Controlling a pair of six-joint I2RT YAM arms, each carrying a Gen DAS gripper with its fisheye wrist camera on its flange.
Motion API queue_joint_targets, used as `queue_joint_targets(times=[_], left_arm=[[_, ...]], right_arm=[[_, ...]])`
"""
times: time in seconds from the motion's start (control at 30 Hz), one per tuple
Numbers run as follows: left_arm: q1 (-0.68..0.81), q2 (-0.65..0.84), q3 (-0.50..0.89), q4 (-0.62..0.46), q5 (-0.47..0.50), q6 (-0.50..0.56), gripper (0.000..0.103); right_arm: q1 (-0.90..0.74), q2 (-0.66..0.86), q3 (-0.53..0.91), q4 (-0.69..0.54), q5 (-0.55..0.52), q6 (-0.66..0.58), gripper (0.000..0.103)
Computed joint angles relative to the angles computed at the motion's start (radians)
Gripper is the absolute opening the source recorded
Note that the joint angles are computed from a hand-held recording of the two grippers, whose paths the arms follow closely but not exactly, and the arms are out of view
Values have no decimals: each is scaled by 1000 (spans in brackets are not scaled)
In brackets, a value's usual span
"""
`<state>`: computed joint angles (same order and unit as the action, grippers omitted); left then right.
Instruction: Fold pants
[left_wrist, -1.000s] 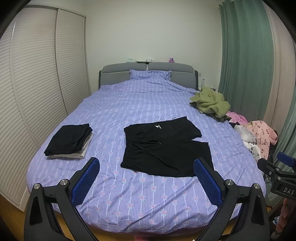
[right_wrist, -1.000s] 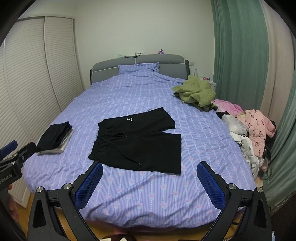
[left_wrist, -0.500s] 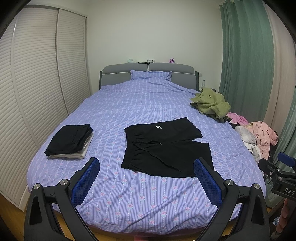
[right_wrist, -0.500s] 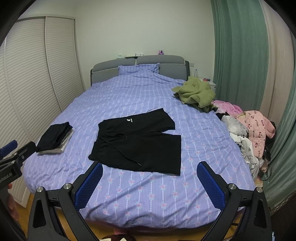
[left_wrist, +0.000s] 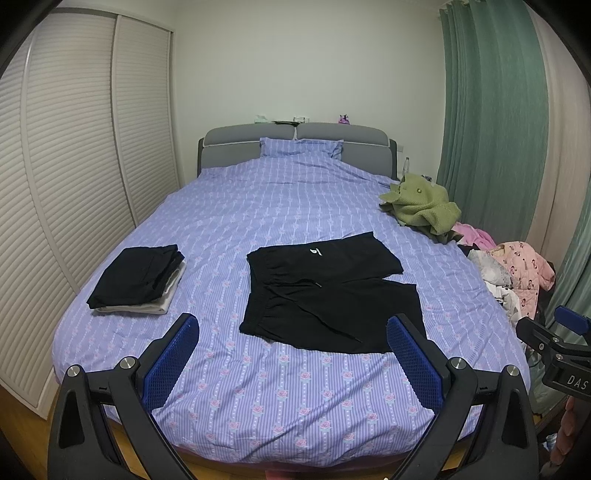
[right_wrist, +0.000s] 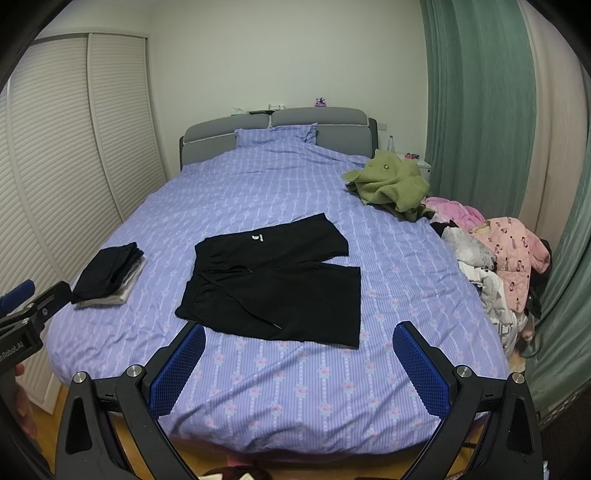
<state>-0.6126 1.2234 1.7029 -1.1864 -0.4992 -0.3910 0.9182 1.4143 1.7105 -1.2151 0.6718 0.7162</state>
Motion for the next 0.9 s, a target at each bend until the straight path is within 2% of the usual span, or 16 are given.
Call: queue_joint_targets(times=[0.47,0.9], left_arm=[[12,3,-11,7,15,1,103],[170,69,-35,73,152,83,103]], right_arm=[[-23,-5,-35,27,-20,-13,103],[-93,86,-11,63,-91,-43,103]])
